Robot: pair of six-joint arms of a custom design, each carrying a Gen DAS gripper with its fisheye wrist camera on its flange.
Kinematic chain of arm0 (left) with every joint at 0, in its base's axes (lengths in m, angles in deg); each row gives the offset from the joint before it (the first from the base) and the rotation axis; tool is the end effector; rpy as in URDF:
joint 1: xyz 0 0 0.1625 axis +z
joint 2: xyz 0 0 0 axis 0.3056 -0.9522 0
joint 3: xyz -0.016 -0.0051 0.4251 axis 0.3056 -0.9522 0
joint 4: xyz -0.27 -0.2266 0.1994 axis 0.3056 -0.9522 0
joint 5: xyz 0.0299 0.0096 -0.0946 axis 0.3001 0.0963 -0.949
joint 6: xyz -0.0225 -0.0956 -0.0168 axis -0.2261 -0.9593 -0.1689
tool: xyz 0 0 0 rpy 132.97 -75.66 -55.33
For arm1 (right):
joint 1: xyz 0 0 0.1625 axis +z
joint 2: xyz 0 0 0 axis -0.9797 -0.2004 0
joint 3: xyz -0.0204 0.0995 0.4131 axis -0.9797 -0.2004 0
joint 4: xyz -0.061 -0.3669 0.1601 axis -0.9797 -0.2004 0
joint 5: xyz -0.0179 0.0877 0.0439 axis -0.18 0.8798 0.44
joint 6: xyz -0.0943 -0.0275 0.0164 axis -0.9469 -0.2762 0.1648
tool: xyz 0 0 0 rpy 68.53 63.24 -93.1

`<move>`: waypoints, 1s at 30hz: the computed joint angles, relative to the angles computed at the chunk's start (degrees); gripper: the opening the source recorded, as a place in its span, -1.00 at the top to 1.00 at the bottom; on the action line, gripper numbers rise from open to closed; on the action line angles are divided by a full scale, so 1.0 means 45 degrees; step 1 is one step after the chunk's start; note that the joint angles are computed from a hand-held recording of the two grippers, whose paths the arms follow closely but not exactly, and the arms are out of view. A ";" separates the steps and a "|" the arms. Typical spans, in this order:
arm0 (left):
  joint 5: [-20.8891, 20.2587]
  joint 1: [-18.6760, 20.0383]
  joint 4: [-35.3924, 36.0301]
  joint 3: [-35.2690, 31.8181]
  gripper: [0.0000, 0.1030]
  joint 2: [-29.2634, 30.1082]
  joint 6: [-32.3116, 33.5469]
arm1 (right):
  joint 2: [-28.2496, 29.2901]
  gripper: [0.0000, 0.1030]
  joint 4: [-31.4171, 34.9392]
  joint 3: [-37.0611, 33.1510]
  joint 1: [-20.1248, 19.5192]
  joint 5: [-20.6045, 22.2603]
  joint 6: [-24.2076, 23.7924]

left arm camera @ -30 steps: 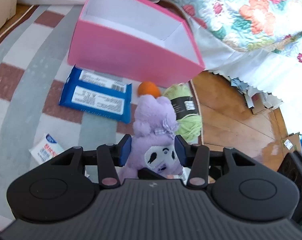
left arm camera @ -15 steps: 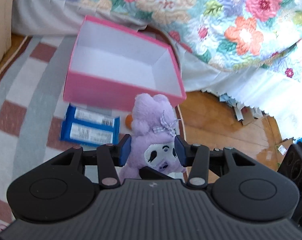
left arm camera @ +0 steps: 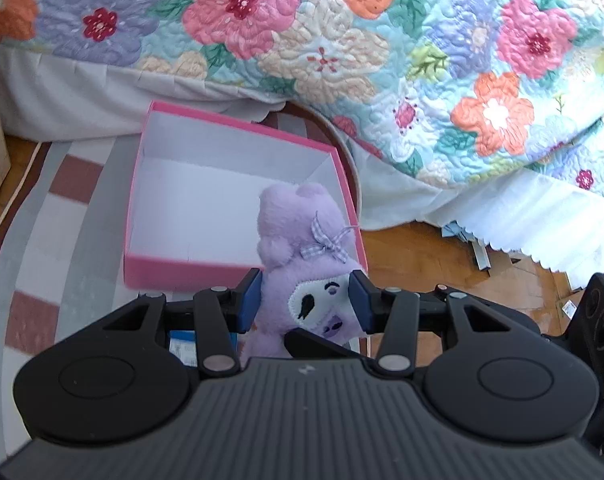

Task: Organize objects
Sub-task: 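Lift the purple plush toy with the left gripper over the pink box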

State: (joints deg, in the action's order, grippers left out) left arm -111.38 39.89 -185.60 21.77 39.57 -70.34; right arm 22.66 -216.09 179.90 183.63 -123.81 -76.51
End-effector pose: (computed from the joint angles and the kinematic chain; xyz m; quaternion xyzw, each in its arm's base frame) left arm -0.2658 -0.7049 0.2220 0.2065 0.9641 -0.1614 0.0438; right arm 0.2603 -0.6000 0.2167 0.2516 -0.8891 0.3149 0.2167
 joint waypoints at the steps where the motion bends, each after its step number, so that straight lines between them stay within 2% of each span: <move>1: 0.0050 0.0032 0.0132 -0.0349 0.13 0.0247 -0.0029 | 0.0106 -0.19 -0.0045 -0.0172 -0.0051 0.0005 -0.0144; 4: 0.0167 0.0140 0.0452 -0.1463 0.13 0.1103 -0.0058 | 0.0436 -0.19 0.0189 -0.0867 -0.0298 0.0121 -0.0227; 9: 0.0449 0.0359 0.1092 -0.3232 0.12 0.2522 0.0132 | 0.1032 -0.19 0.1500 -0.2256 -0.0837 0.0328 0.0734; 15: 0.0325 0.0695 0.1896 -0.5001 0.11 0.3834 0.0027 | 0.1837 -0.19 0.2918 -0.3768 -0.1166 0.0060 0.0616; 25: 0.0966 0.0972 0.3385 -0.8194 0.10 0.6307 -0.0035 | 0.2967 -0.18 0.4579 -0.5789 -0.2146 0.0425 0.1247; 28: 0.0983 0.1100 0.4101 -0.9347 0.10 0.7046 -0.0134 | 0.3354 -0.18 0.4759 -0.6243 -0.2259 0.0076 0.1373; 30: 0.1013 0.1175 0.4753 -1.0284 0.10 0.7619 -0.0237 | 0.3580 -0.18 0.5426 -0.6737 -0.2374 -0.0031 0.1758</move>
State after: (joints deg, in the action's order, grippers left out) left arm -106.82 45.18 -164.21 -24.51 73.86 -71.41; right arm 38.77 -191.67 149.58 172.95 -123.96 -68.60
